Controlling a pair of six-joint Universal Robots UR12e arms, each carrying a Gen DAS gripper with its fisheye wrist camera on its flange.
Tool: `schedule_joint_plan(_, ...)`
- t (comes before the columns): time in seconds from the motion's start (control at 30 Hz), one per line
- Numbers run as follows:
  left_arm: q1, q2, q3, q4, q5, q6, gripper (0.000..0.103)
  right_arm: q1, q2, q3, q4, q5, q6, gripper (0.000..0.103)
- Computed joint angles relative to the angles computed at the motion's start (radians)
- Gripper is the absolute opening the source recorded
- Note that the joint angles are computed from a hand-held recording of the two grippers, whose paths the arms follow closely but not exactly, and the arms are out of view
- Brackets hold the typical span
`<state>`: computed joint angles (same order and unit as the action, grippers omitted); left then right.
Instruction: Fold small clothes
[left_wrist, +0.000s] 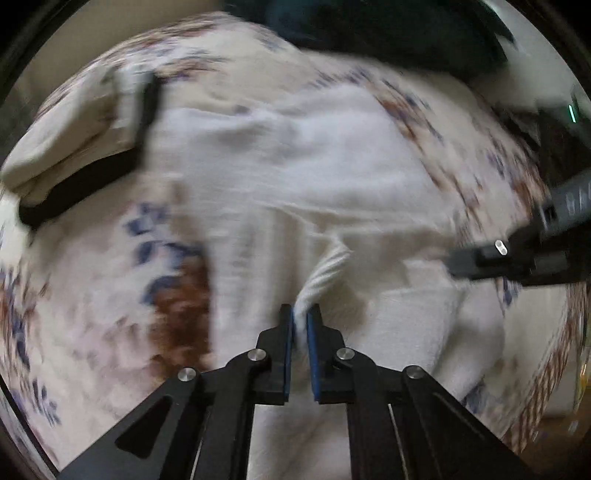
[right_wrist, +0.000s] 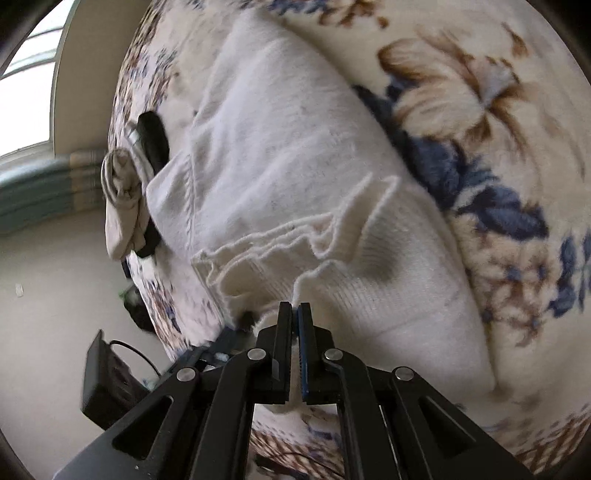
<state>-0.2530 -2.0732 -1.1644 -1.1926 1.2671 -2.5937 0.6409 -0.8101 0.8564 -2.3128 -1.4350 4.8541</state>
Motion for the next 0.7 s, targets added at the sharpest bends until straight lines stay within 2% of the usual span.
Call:
schedule_joint_plan(0.07,0.019,-0.005,0.011,0.003,-0.012,-0.073,0.006,-0.001,-0.008,-0.005,0.030,-0.008,-0.060,0.007)
schedule_joint_plan(0.1,0.036,-0.013,0.028,-0.024,-0.037,-0.132,0.006,0.001,-0.016,-0.010,0.062,-0.028,-0.097,0.010)
schedule_joint_plan(0.17,0.052,-0.020,0.041,-0.024,-0.047,-0.206,0.006,0.002,-0.025,-0.013,0.084,-0.041,-0.152,0.035)
schedule_joint_plan(0.23,0.068,-0.026,0.057,-0.045,-0.076,-0.247,0.006,0.004,-0.030,-0.021,0.113,-0.064,-0.185,0.047)
schedule_joint_plan(0.27,0.075,-0.025,0.059,-0.059,-0.111,-0.263,0.007,0.003,-0.030,-0.030,0.129,-0.065,-0.216,0.048)
schedule_joint_plan(0.3,0.086,-0.025,0.068,-0.088,-0.187,-0.254,0.009,0.002,-0.029,-0.039,0.148,-0.062,-0.234,0.048)
schedule_joint_plan(0.33,0.088,-0.024,0.069,-0.100,-0.232,-0.228,0.023,0.002,-0.026,-0.053,0.181,-0.068,-0.253,0.048)
schedule_joint_plan(0.37,0.087,-0.022,0.072,-0.117,-0.260,-0.190,0.049,0.003,-0.026,-0.057,0.192,-0.071,-0.261,0.048)
schedule_joint_plan(0.4,0.082,-0.023,0.082,-0.147,-0.275,-0.145,0.066,0.001,-0.026,-0.058,0.204,-0.068,-0.272,0.048)
schedule_joint_plan(0.47,0.060,-0.041,0.120,-0.213,-0.257,-0.080,0.067,0.000,-0.028,-0.060,0.241,-0.068,-0.270,0.048)
schedule_joint_plan(0.5,0.044,-0.054,0.145,-0.245,-0.221,-0.042,0.067,0.000,-0.031,-0.055,0.246,-0.069,-0.265,0.048)
schedule_joint_plan(0.6,0.015,-0.065,0.160,-0.241,-0.157,0.038,0.067,-0.003,-0.048,-0.016,0.235,-0.068,-0.235,0.048)
schedule_joint_plan(0.7,-0.002,-0.076,0.180,-0.273,-0.144,0.128,0.066,-0.006,-0.066,0.027,0.223,-0.063,-0.199,0.048)
